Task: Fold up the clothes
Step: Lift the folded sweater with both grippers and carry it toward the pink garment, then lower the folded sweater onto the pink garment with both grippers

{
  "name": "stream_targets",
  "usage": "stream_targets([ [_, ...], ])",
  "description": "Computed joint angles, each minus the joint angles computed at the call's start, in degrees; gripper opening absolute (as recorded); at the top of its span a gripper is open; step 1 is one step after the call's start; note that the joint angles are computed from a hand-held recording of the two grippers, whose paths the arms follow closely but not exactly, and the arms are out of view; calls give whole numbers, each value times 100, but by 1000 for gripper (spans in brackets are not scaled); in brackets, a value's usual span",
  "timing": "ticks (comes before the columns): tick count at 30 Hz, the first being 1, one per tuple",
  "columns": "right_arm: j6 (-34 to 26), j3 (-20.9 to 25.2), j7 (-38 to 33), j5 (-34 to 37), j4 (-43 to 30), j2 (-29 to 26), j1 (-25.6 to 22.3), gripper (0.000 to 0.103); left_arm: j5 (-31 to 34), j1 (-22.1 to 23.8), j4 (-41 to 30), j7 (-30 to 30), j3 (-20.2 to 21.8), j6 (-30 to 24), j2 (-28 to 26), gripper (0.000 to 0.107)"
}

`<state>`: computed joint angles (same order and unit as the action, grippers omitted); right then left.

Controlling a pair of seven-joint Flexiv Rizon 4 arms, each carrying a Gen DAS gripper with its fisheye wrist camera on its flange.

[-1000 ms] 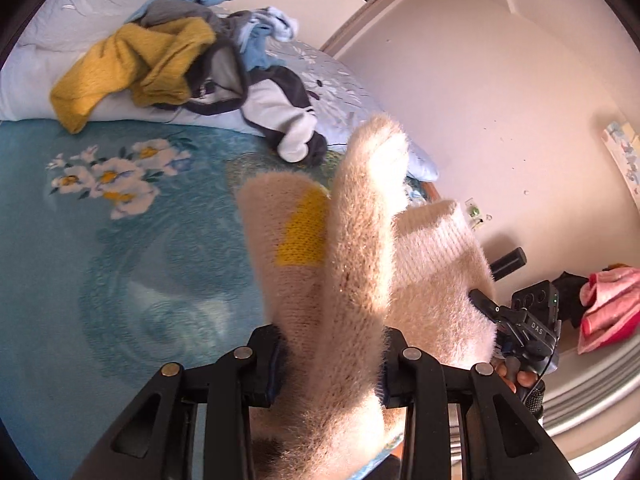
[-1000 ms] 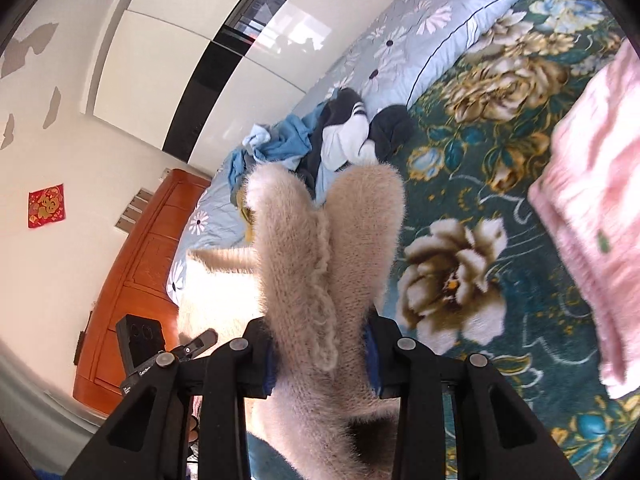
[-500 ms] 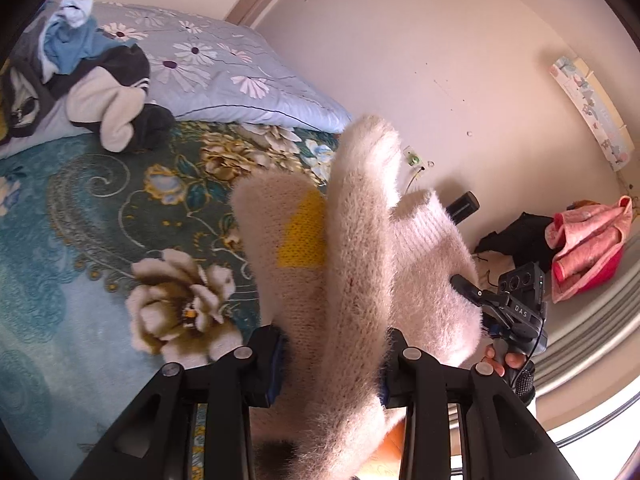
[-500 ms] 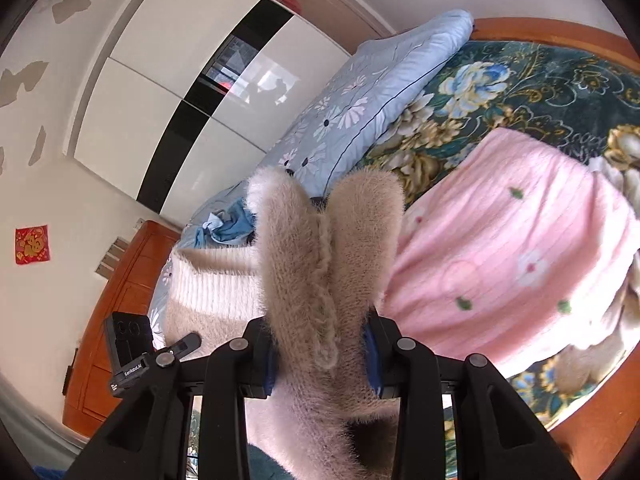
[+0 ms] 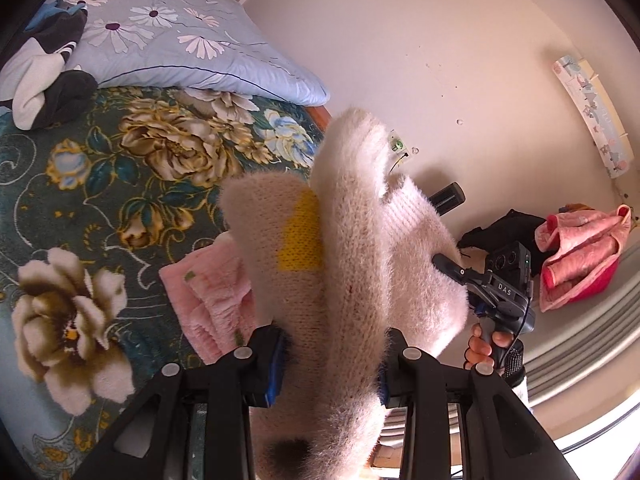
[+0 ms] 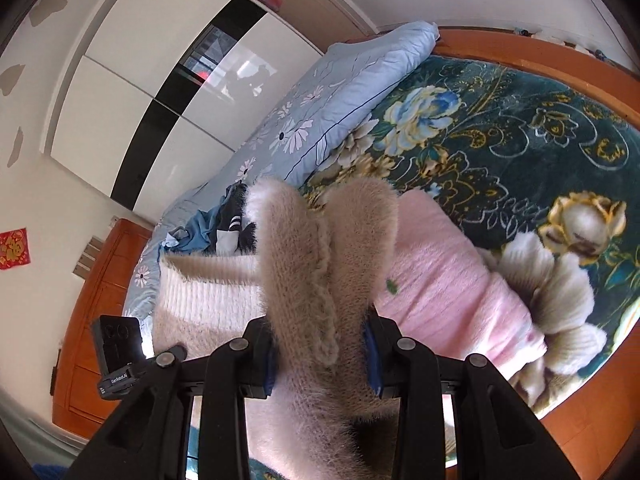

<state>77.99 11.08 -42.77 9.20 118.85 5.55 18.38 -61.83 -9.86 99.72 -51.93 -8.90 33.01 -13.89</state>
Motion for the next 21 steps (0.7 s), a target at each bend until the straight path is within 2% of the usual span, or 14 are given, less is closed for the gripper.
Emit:
stream_targets([
  [4, -568, -398, -1763, 1199, -525, -33, 183, 36, -110, -121, 149, 53, -71, 158, -26, 36],
  [8, -1079, -522, -3024, 2118, -885, -201, 15, 36, -155, -241, 458, 174, -77, 337, -8, 36],
  [12, -1187, -464, -3358, 2722, -887, -471, -319, 36, -199, -254, 717, 3, -49, 446, -83, 37],
  [17, -965, -328, -4048, 3858, -796, -642, -660, 39, -493, -283, 881, 122, -91, 675, -119, 39],
  [21, -643, -188, -3549, 3583, -600, -704, -696, 43, -419, -290, 906, -34, -108, 682, -195, 44],
])
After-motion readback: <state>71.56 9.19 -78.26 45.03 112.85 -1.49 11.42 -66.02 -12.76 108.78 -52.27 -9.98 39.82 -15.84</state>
